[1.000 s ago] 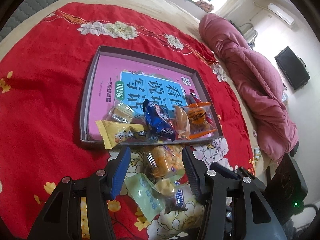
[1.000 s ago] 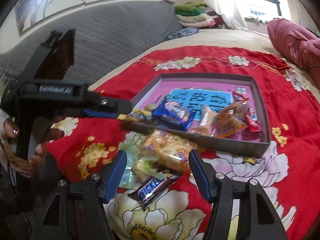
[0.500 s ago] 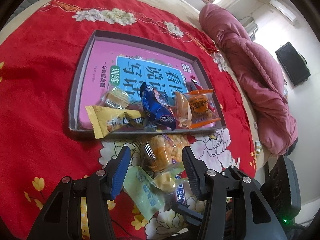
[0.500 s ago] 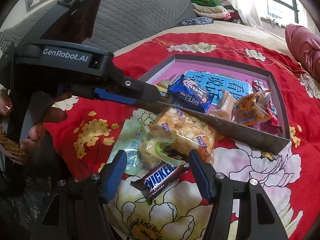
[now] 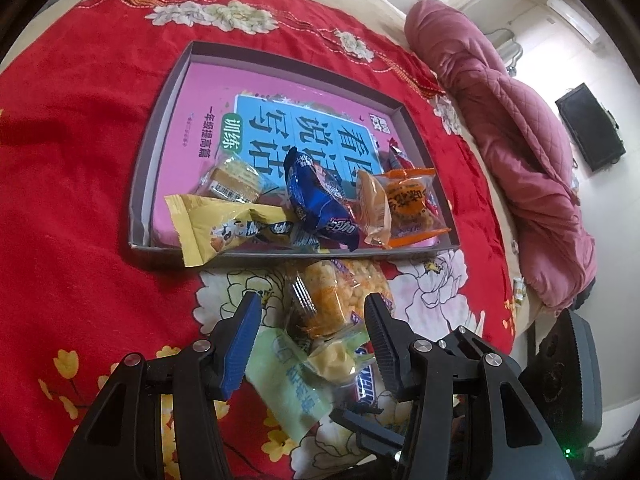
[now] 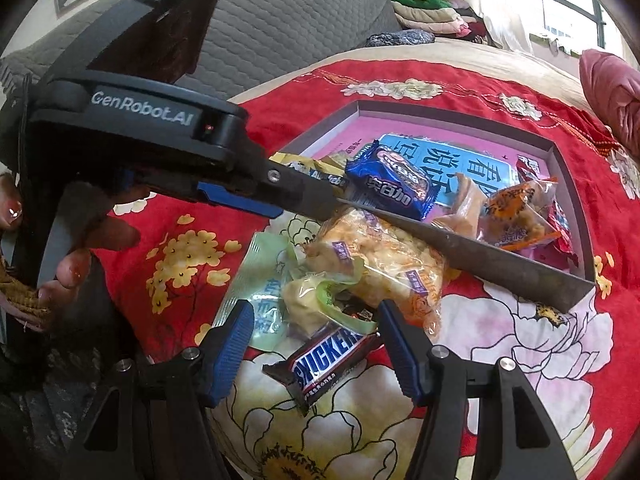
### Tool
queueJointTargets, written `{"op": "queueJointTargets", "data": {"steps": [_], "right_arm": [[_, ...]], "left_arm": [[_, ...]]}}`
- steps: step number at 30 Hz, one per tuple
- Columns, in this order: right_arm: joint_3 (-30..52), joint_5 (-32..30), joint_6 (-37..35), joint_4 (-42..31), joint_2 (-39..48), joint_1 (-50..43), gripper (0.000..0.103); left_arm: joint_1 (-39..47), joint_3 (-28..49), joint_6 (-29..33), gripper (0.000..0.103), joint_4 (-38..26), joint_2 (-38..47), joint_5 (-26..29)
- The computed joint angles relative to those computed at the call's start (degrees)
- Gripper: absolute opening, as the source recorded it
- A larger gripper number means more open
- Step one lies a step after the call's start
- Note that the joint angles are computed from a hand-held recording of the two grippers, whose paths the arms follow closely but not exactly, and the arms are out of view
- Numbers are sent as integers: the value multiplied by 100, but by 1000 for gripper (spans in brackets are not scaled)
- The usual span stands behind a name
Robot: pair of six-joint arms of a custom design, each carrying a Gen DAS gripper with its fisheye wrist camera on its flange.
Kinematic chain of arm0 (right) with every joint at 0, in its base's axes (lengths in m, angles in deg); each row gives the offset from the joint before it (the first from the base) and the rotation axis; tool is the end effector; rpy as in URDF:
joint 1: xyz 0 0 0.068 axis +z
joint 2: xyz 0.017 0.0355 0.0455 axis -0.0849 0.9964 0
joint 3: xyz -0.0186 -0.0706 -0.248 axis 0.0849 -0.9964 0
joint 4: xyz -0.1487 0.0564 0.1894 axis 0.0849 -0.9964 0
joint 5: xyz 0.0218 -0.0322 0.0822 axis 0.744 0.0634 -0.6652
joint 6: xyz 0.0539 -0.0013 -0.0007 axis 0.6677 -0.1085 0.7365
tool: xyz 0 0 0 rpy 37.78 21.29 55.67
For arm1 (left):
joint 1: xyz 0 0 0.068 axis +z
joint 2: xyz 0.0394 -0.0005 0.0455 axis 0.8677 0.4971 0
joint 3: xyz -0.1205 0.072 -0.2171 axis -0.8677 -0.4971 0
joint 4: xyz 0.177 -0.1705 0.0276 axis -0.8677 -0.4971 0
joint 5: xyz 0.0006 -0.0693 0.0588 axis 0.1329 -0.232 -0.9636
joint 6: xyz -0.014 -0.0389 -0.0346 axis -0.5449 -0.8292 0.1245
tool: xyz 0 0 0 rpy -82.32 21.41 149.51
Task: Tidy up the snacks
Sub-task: 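Move both open tools down to the snack pile in front of the tray, then grasp the orange puffed-snack bag with the left tool while the right tool grasps the pale green packet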
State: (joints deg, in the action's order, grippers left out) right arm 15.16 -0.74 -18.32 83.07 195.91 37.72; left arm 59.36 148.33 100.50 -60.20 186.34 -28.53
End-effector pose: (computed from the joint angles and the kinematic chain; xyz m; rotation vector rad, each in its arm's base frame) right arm 0.2418 0.2150 0.0711 -0.2269 2.4447 0.3771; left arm 0.3813 -0.0252 0.0895 0.5214 2.7683 -0.8163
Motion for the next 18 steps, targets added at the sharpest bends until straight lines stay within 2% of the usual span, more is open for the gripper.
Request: {"op": "queueJointTargets", "data": {"steps": [16,18], "right_arm": [[243,-406,-116,315,397,-104,63],[314,-430,-167,327,474,-86,60]], "left_arm": [[-218,269,-81,55,-65,295,-84],[-241,328,-118,55,-70,356,-75]]}}
